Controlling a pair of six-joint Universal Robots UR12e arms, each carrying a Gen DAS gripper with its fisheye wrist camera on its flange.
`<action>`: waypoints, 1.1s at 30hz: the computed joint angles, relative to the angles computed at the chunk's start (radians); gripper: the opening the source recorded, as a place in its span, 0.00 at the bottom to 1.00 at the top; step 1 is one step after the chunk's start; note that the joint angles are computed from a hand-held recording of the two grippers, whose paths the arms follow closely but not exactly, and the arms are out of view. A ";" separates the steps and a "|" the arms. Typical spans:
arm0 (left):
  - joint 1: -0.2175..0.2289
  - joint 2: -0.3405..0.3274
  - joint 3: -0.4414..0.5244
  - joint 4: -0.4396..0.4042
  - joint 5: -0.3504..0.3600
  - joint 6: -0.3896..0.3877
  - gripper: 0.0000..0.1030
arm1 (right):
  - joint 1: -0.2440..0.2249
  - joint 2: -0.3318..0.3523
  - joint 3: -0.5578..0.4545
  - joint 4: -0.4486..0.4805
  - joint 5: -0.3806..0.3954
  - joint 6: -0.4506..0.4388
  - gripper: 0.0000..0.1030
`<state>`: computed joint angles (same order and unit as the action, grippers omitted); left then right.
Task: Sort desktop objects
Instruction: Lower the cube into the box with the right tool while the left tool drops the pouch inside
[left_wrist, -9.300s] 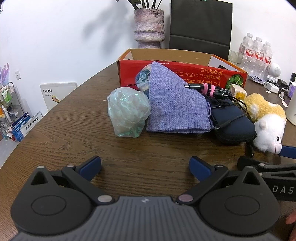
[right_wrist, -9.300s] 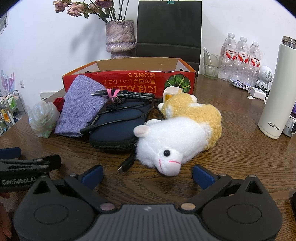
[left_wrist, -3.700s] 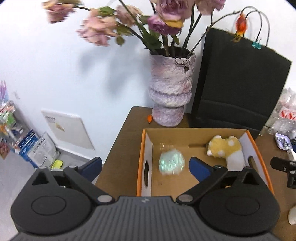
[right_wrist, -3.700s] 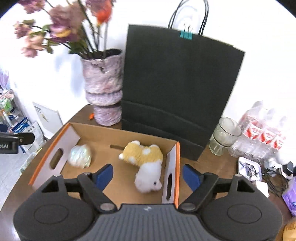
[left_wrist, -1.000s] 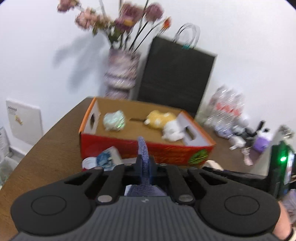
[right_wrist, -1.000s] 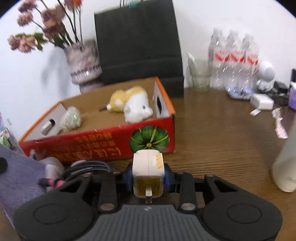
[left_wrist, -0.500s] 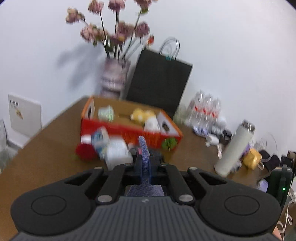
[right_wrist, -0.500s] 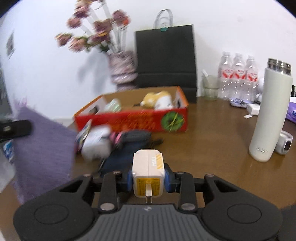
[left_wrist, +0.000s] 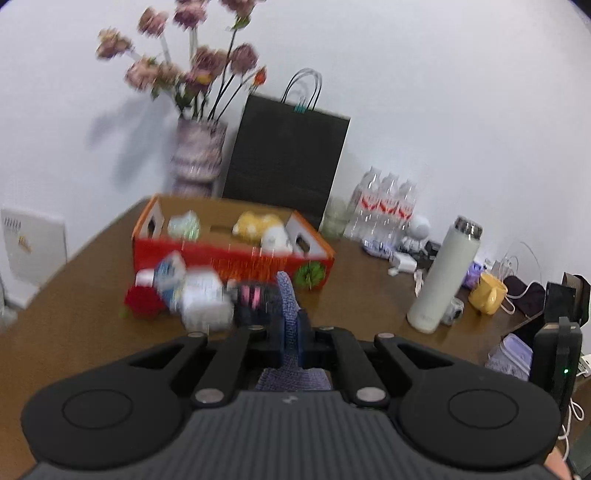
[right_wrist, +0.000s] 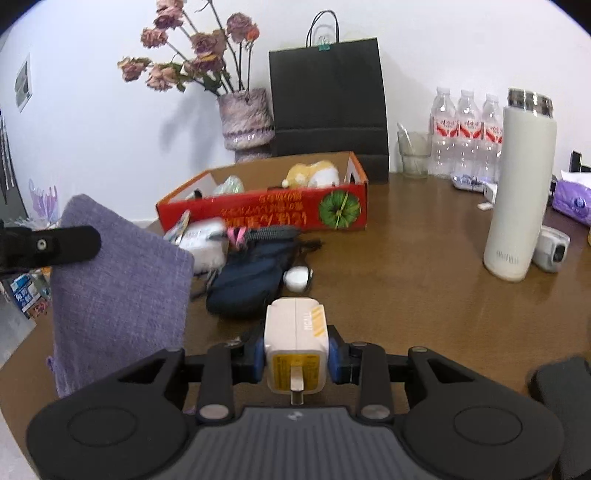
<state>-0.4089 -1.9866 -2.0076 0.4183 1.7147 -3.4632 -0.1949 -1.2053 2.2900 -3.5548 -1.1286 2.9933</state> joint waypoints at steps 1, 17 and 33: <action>0.006 -0.004 0.019 0.000 0.008 0.020 0.07 | 0.000 0.000 -0.015 0.004 0.004 0.000 0.30; 0.193 -0.271 0.590 -0.393 -0.182 0.018 0.07 | 0.105 0.198 -0.577 0.309 0.009 0.022 0.30; 0.220 -0.416 0.792 -0.708 -0.021 0.115 0.78 | 0.215 0.431 -0.959 0.753 -0.235 -0.031 0.44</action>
